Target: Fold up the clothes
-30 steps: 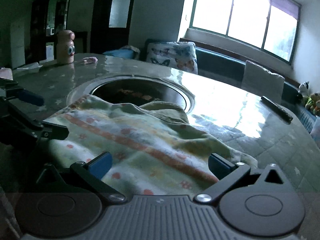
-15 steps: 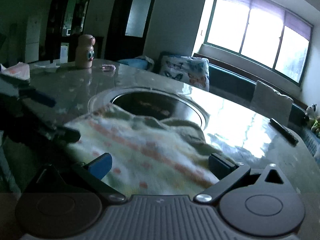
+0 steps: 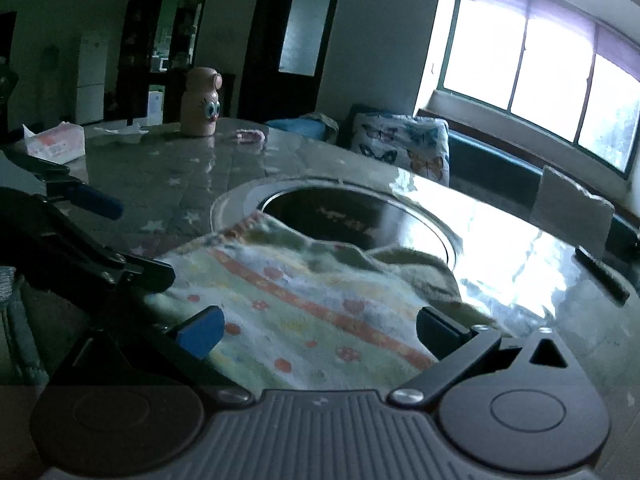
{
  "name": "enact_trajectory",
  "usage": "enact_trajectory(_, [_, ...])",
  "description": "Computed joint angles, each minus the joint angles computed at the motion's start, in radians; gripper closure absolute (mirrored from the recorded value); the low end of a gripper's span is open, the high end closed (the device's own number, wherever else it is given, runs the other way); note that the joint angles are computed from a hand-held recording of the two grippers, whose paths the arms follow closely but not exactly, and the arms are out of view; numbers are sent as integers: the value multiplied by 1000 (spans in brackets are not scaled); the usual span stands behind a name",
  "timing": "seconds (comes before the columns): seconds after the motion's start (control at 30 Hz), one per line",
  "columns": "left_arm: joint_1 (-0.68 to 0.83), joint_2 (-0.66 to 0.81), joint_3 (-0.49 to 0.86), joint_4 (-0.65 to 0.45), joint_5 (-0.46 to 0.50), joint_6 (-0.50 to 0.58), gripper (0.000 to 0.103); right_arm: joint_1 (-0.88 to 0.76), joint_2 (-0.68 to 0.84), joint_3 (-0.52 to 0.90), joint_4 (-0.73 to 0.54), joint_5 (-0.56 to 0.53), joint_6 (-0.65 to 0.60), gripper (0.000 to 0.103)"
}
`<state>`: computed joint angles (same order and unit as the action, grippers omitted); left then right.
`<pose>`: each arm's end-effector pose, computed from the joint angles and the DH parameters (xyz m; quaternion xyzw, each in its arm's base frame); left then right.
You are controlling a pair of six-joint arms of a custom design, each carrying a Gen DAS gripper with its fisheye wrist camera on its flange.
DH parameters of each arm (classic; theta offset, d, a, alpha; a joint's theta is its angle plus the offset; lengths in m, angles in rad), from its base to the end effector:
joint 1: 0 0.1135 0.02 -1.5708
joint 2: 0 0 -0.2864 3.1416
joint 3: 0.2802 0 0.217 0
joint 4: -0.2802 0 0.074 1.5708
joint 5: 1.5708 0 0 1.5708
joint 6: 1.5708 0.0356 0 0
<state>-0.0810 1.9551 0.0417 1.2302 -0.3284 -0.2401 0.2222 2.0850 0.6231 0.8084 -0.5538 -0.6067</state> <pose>0.1977 -0.0045 0.0944 -0.1408 0.8826 0.0780 0.4418 0.3138 0.0901 0.0987 -0.4581 0.7407 0.1592 0.4649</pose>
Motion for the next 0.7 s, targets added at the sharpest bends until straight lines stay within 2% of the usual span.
enact_trajectory(0.47, [29, 7, 2, -16, 24, -24, 0, 35, 23, -11, 20, 13, 2, 0])
enact_trajectory(0.7, [35, 5, 11, -27, 32, -22, 0, -42, -39, -46, 10, -22, -3, 0])
